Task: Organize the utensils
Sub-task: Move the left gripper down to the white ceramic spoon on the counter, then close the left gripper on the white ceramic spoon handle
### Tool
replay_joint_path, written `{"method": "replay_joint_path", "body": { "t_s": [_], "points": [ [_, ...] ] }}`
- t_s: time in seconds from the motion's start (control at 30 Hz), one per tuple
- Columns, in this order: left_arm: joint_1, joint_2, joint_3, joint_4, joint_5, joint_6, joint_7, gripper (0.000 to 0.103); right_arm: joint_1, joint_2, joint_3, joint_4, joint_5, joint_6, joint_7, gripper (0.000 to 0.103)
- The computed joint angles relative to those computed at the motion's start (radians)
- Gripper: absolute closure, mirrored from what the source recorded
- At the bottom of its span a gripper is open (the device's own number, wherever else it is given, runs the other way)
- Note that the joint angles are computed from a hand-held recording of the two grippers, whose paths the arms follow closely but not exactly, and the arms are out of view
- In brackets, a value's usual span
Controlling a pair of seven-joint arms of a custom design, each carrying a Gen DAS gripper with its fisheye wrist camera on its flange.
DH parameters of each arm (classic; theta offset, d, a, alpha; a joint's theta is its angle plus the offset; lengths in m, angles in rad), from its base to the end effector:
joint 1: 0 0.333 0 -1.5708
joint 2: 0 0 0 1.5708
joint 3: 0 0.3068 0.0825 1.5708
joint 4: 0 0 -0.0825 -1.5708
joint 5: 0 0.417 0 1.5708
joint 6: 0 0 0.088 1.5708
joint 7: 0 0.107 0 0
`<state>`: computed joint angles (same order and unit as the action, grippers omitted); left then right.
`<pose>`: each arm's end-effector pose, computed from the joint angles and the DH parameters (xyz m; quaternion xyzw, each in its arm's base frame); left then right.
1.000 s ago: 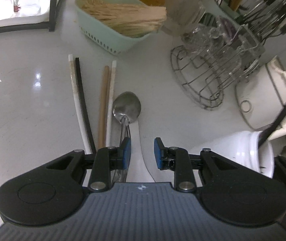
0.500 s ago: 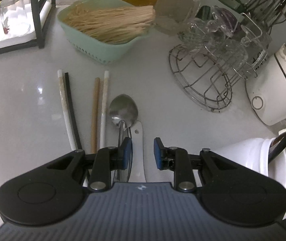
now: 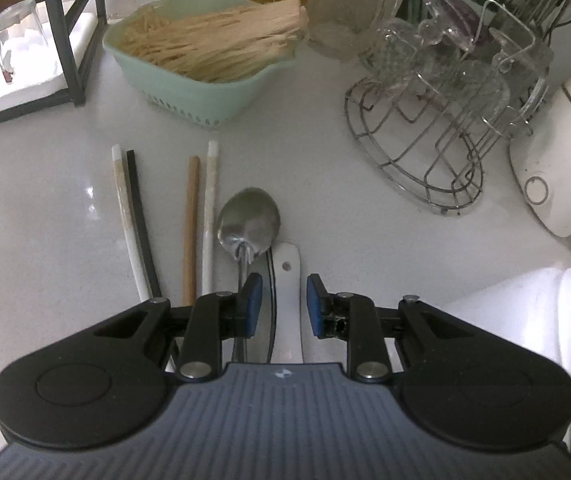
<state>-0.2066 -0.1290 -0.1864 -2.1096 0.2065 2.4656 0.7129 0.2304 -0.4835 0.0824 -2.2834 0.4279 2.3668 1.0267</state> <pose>0.5398 -0.2276 0.5024 -0.7870 0.5618 -0.2190 0.1301 0.4609 0.1596 0.5856 -0.8458 0.4258 -0.1130 0.3008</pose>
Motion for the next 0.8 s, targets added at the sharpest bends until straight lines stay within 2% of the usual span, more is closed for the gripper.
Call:
{"method": "replay_joint_path", "body": {
  "t_s": [0.27, 0.33, 0.5, 0.8],
  "points": [
    [0.009, 0.043, -0.007, 0.042, 0.068, 0.003, -0.011, 0.075, -0.003, -0.008, 0.002, -0.009, -0.005, 0.012, 0.006, 0.012],
    [0.010, 0.062, -0.009, 0.068, 0.088, -0.022, 0.006, 0.075, -0.004, -0.008, 0.003, -0.011, -0.007, 0.014, 0.010, 0.012],
    [0.011, 0.079, -0.011, 0.103, 0.065, -0.074, 0.035, 0.081, -0.002, -0.012, 0.003, -0.014, -0.005, 0.017, 0.011, 0.012],
    [0.009, 0.057, -0.010, 0.092, 0.016, -0.104, 0.024, 0.081, -0.002, -0.015, 0.002, -0.018, -0.003, 0.023, 0.010, 0.012]
  ]
}}
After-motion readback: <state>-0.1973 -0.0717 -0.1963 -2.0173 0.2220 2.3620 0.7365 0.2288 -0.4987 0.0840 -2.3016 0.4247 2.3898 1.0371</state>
